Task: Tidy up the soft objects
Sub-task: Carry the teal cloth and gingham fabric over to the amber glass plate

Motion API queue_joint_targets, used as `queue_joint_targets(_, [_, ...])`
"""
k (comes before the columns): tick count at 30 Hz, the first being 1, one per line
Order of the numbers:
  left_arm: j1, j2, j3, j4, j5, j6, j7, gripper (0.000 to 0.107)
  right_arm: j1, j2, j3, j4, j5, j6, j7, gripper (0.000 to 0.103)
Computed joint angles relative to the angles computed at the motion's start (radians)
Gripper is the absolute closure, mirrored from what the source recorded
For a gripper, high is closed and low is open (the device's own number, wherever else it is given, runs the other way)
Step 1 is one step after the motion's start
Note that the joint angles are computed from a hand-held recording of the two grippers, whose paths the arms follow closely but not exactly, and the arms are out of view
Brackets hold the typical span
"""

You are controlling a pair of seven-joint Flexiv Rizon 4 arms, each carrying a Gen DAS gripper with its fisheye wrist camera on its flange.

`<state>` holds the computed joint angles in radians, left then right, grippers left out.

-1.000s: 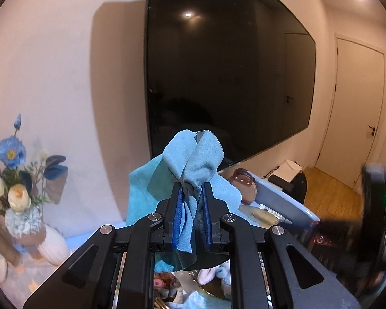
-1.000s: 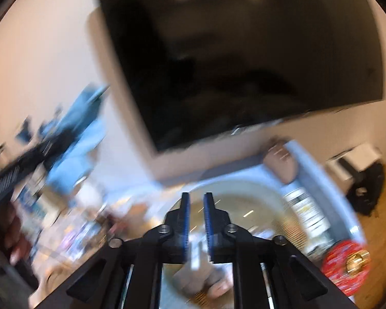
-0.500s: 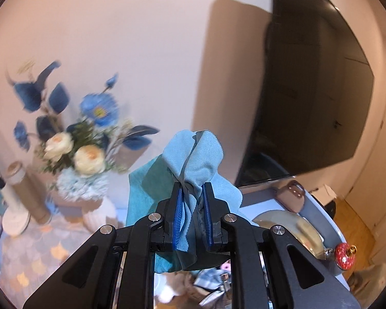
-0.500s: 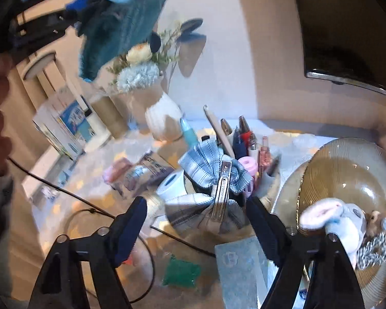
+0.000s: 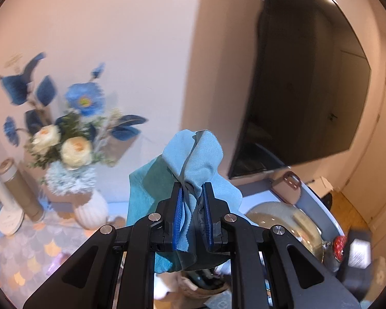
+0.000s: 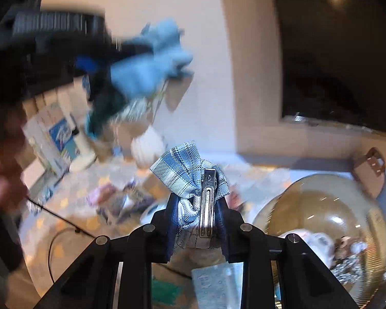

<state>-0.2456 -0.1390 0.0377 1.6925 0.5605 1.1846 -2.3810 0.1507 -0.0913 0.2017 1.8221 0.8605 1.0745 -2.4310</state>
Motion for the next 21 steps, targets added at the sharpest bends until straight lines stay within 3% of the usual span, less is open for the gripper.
queue_joint_targets(9, [-0.034,-0.154,-0.066,-0.125,-0.173,-0.012,0.349,0.093,-0.053,-0.021,-0.052,-0.046,-0.053,0.115,0.168,0.076])
queue_joint_targets(15, [-0.063,-0.26,-0.097,-0.187,-0.311,-0.042,0.542,0.093,-0.095,-0.07,-0.078,-0.016,-0.223,0.244,0.372,0.076])
queue_joint_targets(21, [-0.103,-0.349,-0.102,-0.235,-0.429,-0.118,0.68,0.093,-0.163,-0.102,-0.068,-0.004,-0.32,0.222,0.501,0.075])
